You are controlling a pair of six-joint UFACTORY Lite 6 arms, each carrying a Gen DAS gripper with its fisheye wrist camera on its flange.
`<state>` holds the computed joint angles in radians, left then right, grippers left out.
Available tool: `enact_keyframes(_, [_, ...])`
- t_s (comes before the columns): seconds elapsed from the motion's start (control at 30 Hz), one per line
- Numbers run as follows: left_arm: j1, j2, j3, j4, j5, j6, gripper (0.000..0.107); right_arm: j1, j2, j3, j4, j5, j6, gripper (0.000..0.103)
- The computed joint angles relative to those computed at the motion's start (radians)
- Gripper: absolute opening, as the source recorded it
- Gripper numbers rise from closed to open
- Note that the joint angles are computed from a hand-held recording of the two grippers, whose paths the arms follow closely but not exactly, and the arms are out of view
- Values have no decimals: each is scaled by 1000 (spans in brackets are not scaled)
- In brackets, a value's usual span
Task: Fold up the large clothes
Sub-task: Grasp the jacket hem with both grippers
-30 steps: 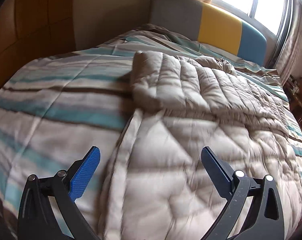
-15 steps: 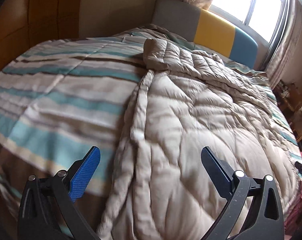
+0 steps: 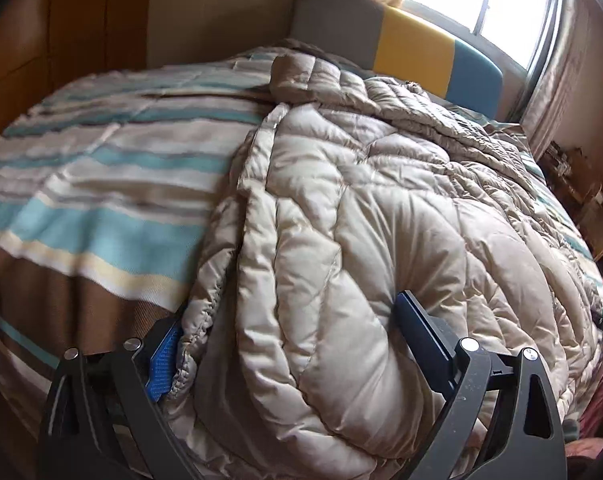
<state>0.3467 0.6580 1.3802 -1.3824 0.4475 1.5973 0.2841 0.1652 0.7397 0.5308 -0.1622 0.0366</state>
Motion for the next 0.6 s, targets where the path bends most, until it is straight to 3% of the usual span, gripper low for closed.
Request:
enact_keyframes(0.13, [-20,6,18,112,-28,-81,95,23,-22,-21,-33,-38,10,21])
enact_keyframes(0.17, [-24,5,23,144,-32,-106,91,29,-31,-26,-27,-47,0,17])
enact_keyframes(0.2, [-18,-5,17,145,-7,-96,69,35,-45,-34,-17,-54,-15,16])
enact_keyframes(0.23, [-9,-19,1,120,27,-62,54,38,-56,-40,-24,-57,-9,15])
enact_keyframes(0.33, [-11,-93,-85,5,18,93,31,37,-113,-77,-163,-82,132,13])
enact_keyframes(0.43, [3,-150,-122,-40,52,129,23,43,-177,-98,-154,-85,119,12])
enact_keyframes(0.6, [37,-288,-202,-99,130,178,19,60,-299,-133,-97,-57,75,12])
